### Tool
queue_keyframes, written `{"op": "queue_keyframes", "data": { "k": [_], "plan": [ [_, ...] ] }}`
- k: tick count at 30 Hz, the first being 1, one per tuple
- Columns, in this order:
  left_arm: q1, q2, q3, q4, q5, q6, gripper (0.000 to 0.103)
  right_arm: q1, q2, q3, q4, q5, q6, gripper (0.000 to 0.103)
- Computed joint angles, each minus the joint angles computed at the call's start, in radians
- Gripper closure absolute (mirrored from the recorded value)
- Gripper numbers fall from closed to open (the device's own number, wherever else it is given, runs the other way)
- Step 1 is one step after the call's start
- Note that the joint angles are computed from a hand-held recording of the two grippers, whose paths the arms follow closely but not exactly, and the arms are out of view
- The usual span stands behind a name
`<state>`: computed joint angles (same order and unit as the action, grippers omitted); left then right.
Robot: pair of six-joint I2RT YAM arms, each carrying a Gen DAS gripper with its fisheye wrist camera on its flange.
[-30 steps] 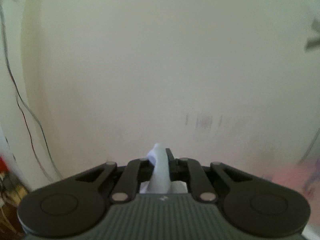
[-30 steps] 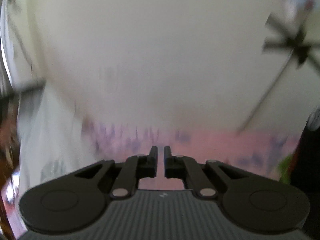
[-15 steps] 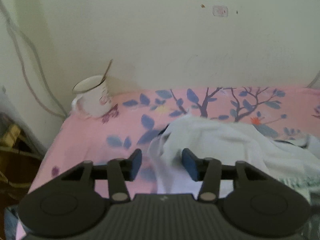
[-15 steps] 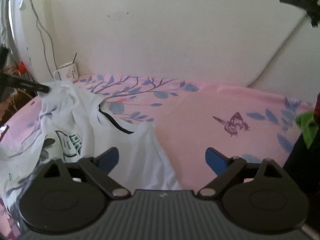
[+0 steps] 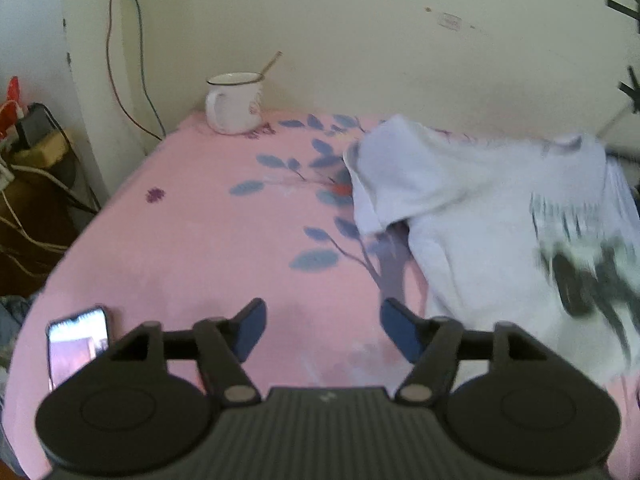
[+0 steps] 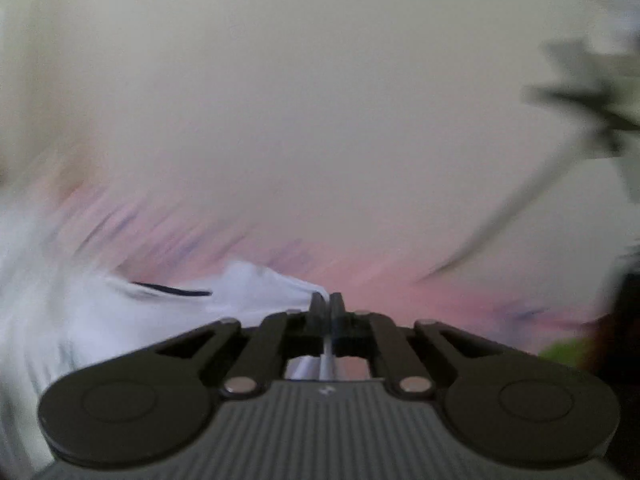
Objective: Fold small clothes
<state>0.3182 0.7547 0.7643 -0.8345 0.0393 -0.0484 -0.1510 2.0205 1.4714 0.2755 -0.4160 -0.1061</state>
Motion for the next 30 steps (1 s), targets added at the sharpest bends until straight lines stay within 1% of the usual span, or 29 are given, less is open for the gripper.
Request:
{"op": "queue_keyframes", "data": {
  "k": [1, 2, 3, 4, 5, 6, 7, 8, 9, 10, 11, 12, 13, 14, 15, 16, 18, 19, 20, 21, 22, 23, 24, 25, 26, 27, 28, 29, 30],
  "plan": [
    [-0.016, -0.029, -0.014, -0.012, -0.001, -0.005, 0.024, -0.019, 0.011, 0.049, -0.041, -0.026, 0.071, 0.080],
    [-0.024, -0.057, -0.031, -0.020, 0.007, -0.004, 0.019, -0.034, 0.002, 0.063, -0.081, -0.056, 0.094, 0.034],
    [-0.034, -0.086, -0.048, -0.032, 0.019, -0.002, 0.017, -0.053, -0.031, 0.027, -0.081, -0.105, 0.090, 0.023],
    [-0.053, -0.116, -0.066, -0.042, 0.022, -0.008, 0.015, -0.077, -0.075, -0.043, -0.049, -0.181, 0.054, 0.024],
    [-0.061, -0.142, -0.081, -0.056, 0.031, -0.007, 0.012, -0.105, -0.128, -0.115, -0.050, -0.277, -0.022, 0.025],
    [-0.077, -0.163, -0.096, -0.068, 0.029, -0.014, 0.012, -0.139, -0.182, -0.195, -0.055, -0.374, -0.096, 0.025],
    [-0.110, -0.181, -0.109, -0.080, 0.009, -0.038, 0.011, -0.178, -0.226, -0.259, -0.093, -0.481, -0.180, 0.025],
    [-0.128, -0.191, -0.122, -0.090, 0.000, -0.054, 0.011, -0.222, -0.260, -0.293, -0.219, -0.601, -0.325, 0.026],
    [-0.155, -0.200, -0.135, -0.095, -0.016, -0.079, 0.011, -0.265, -0.276, -0.301, -0.418, -0.696, -0.527, 0.028],
    [-0.164, -0.208, -0.145, -0.102, -0.018, -0.090, 0.011, -0.294, -0.286, -0.305, -0.637, -0.739, -0.745, 0.033],
    [-0.182, -0.215, -0.156, -0.104, -0.028, -0.108, 0.011, -0.324, -0.260, -0.277, -0.901, -0.751, -1.002, 0.036],
    [-0.190, -0.223, -0.160, -0.113, -0.036, -0.119, 0.011, -0.344, -0.230, -0.266, -1.095, -0.723, -1.196, 0.037],
    [-0.171, -0.225, -0.165, -0.115, -0.025, -0.110, 0.011, -0.354, -0.223, -0.293, -1.171, -0.681, -1.281, 0.042],
    [-0.159, -0.227, -0.166, -0.120, -0.018, -0.111, 0.011, -0.362, -0.216, -0.331, -1.195, -0.647, -1.315, 0.046],
    [-0.152, -0.233, -0.168, -0.127, -0.011, -0.115, 0.011, -0.365, -0.210, -0.366, -1.199, -0.629, -1.308, 0.046],
    [-0.140, -0.234, -0.170, -0.131, -0.001, -0.115, 0.013, -0.364, -0.191, -0.385, -1.192, -0.622, -1.266, 0.046],
    [-0.133, -0.233, -0.177, -0.135, 0.009, -0.114, 0.020, -0.353, -0.118, -0.356, -1.226, -0.641, -1.171, 0.041],
    [-0.142, -0.232, -0.179, -0.140, 0.005, -0.121, 0.026, -0.346, -0.081, -0.340, -1.242, -0.657, -1.135, 0.040],
    [-0.173, -0.238, -0.184, -0.143, -0.019, -0.140, 0.029, -0.329, -0.070, -0.349, -1.204, -0.678, -1.063, 0.039],
    [-0.212, -0.251, -0.188, -0.147, -0.057, -0.160, 0.032, -0.316, -0.064, -0.351, -1.175, -0.702, -1.018, 0.039],
    [-0.267, -0.259, -0.191, -0.152, -0.105, -0.188, 0.041, -0.291, -0.080, -0.377, -1.124, -0.725, -0.970, 0.035],
    [-0.315, -0.259, -0.191, -0.156, -0.150, -0.214, 0.055, -0.267, -0.098, -0.404, -1.053, -0.734, -0.912, 0.040],
    [-0.355, -0.257, -0.186, -0.163, -0.186, -0.237, 0.065, -0.233, -0.133, -0.454, -0.928, -0.732, -0.808, 0.047],
    [-0.368, -0.257, -0.180, -0.169, -0.193, -0.243, 0.090, -0.207, -0.160, -0.492, -0.825, -0.710, -0.722, 0.077],
    [-0.338, -0.252, -0.170, -0.173, -0.154, -0.225, 0.093, -0.180, -0.186, -0.523, -0.743, -0.675, -0.641, 0.096],
    [-0.334, -0.245, -0.152, -0.181, -0.152, -0.231, 0.093, -0.181, -0.196, -0.519, -0.760, -0.675, -0.647, 0.096],
    [-0.347, -0.242, -0.128, -0.195, -0.169, -0.236, 0.094, -0.194, -0.221, -0.518, -0.798, -0.681, -0.686, 0.097],
    [-0.354, -0.249, -0.094, -0.217, -0.179, -0.236, 0.094, -0.228, -0.253, -0.507, -0.893, -0.701, -0.789, 0.098],
    [-0.364, -0.258, -0.050, -0.243, -0.184, -0.243, 0.094, -0.282, -0.271, -0.471, -1.050, -0.731, -0.946, 0.098]
  ]
}}
